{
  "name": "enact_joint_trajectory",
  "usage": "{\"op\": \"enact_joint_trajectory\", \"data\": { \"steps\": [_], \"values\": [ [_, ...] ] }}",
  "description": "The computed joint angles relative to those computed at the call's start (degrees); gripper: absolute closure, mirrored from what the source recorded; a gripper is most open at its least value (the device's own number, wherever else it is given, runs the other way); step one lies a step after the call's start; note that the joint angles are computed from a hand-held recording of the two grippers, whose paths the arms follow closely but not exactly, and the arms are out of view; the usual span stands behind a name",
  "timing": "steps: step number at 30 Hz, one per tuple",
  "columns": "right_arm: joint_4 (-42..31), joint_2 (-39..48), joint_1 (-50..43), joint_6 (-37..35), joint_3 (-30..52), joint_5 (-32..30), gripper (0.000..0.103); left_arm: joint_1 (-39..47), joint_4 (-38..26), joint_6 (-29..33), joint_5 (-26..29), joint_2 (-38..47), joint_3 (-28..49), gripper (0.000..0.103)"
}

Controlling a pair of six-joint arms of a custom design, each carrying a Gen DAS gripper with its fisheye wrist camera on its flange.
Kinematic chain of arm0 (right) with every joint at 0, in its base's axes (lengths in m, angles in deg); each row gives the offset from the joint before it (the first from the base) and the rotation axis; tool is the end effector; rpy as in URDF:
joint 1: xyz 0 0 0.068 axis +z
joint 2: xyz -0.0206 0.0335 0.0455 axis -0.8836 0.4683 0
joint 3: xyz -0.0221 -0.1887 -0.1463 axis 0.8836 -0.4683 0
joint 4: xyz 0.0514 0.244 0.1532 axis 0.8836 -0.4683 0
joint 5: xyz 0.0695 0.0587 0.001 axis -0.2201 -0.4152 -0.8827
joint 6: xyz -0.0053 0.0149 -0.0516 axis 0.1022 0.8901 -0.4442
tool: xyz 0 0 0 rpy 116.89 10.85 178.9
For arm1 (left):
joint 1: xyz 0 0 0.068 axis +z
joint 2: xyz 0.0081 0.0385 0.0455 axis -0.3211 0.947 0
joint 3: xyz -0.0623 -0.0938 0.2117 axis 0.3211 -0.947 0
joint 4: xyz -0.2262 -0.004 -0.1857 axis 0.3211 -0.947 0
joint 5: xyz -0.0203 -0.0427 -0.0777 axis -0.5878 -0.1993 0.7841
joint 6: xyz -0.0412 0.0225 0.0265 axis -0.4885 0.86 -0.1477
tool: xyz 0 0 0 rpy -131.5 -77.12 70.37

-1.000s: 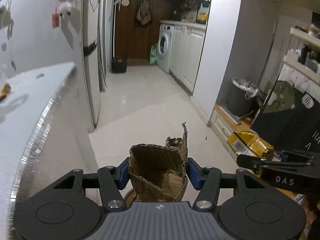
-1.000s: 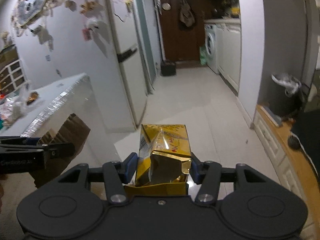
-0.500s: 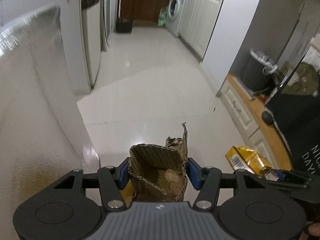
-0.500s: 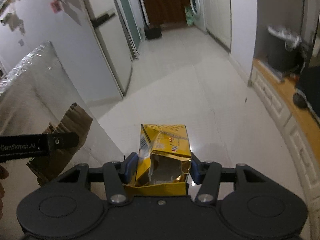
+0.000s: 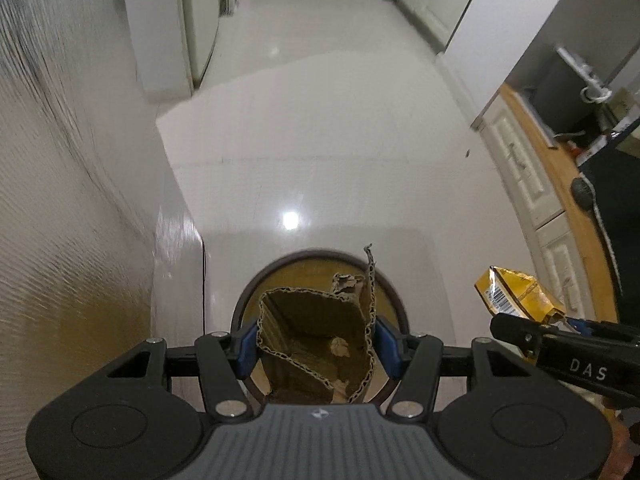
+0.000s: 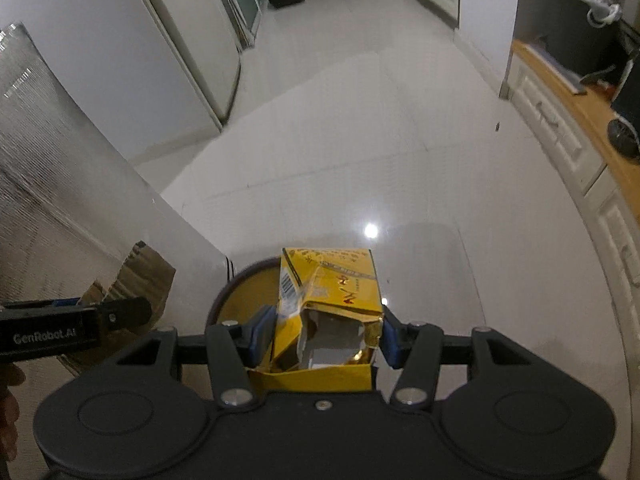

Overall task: Collect trash
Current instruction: 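Carry the cardboard and yellow box in both grippers over the yellow bin, then open the right gripper dropping the yellow box while the left gripper drops the cardboard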

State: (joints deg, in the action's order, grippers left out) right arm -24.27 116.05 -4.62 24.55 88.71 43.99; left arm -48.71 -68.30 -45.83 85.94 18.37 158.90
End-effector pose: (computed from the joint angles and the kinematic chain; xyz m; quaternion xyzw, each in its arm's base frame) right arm 0.1572 0.2184 0.2582 0.3119 0.9213 0.0295 0.2305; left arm 0.2784 -0.1676 0.2467 0.2800 0.9396 -0.1245 0.1522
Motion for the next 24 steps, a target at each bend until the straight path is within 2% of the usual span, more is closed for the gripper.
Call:
{"op": "enact_joint_trajectory", "data": {
  "steps": [9,14,19,24],
  "values": [
    [9.52,4.86,-5.33,-8.39,-4.51,-8.98,0.047,1.76,2.77,-0.82,0.08,8.99,-1.66,0.044],
    [17.26,4.58,-7.21,-6.84,-8.55,-13.33,0.046,3.19,3.96,-1.23,1.09,12.30,-3.24,0.044],
    [18.27,7.10,-8.04,-9.32,-7.45,-13.55,0.045,3.59,4.84,-2.30,2.00,13.78,-3.90,0.044],
    [19.55,6.80,-7.52,-11.08,-8.31,-12.32,0.030,3.38,5.60,-3.40,1.40,14.02,-5.00,0.044]
  ]
}}
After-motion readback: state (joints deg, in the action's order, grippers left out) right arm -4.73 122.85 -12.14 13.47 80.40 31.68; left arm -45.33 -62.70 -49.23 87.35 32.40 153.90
